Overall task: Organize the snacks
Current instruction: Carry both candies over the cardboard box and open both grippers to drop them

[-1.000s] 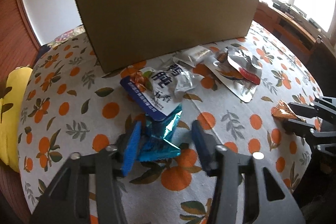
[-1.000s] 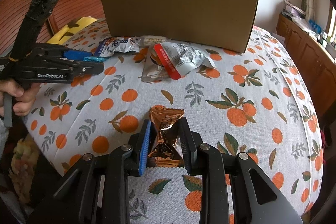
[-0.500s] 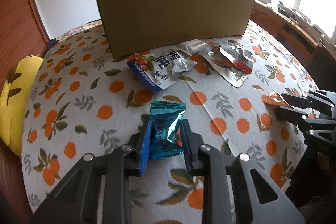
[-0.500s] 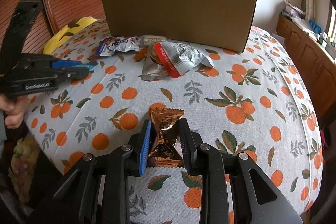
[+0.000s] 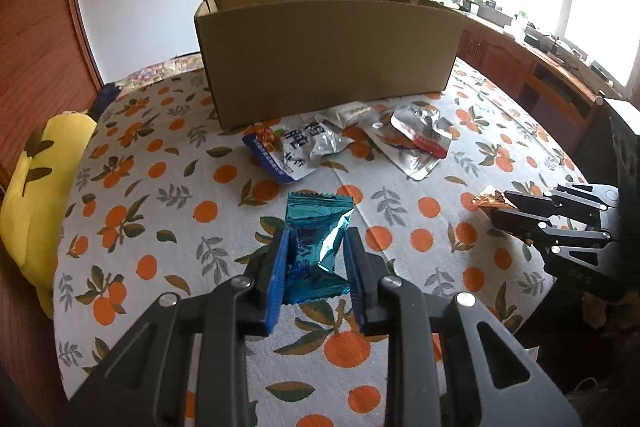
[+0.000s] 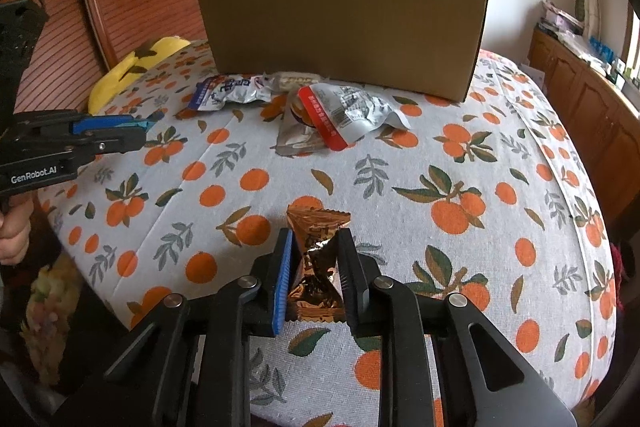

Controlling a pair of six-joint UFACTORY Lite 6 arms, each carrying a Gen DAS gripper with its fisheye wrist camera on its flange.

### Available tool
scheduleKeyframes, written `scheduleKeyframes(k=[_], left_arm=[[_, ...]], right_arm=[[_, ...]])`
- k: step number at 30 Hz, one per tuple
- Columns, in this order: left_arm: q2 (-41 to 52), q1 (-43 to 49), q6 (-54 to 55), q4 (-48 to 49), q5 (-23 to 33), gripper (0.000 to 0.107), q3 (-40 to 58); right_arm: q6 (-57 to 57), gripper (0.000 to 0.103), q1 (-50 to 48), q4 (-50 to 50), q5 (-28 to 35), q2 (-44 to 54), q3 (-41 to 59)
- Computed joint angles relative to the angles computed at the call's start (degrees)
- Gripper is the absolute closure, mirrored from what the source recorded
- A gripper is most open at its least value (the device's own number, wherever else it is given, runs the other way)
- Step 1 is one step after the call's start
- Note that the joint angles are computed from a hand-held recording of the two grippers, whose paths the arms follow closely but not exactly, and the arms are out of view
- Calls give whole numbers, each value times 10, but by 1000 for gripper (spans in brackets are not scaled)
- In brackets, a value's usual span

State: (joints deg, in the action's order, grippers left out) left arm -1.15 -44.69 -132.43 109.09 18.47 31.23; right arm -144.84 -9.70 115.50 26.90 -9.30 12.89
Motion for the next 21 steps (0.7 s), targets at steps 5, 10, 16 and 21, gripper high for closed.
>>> scheduleKeyframes(k=[5, 10, 16, 21], left_arm=[[-8, -11, 37, -40, 4, 81, 7], [-28, -33, 98, -113, 16, 81, 11], [-72, -63, 178, -207, 43, 81, 12], [-104, -95, 197, -239, 74, 81, 13]], right_arm=[[51, 83, -37, -67, 30, -21, -4], [103, 83, -63, -121, 50, -55, -9], [151, 83, -101, -179, 84, -80, -7], [171, 83, -154, -221, 135, -88, -3]])
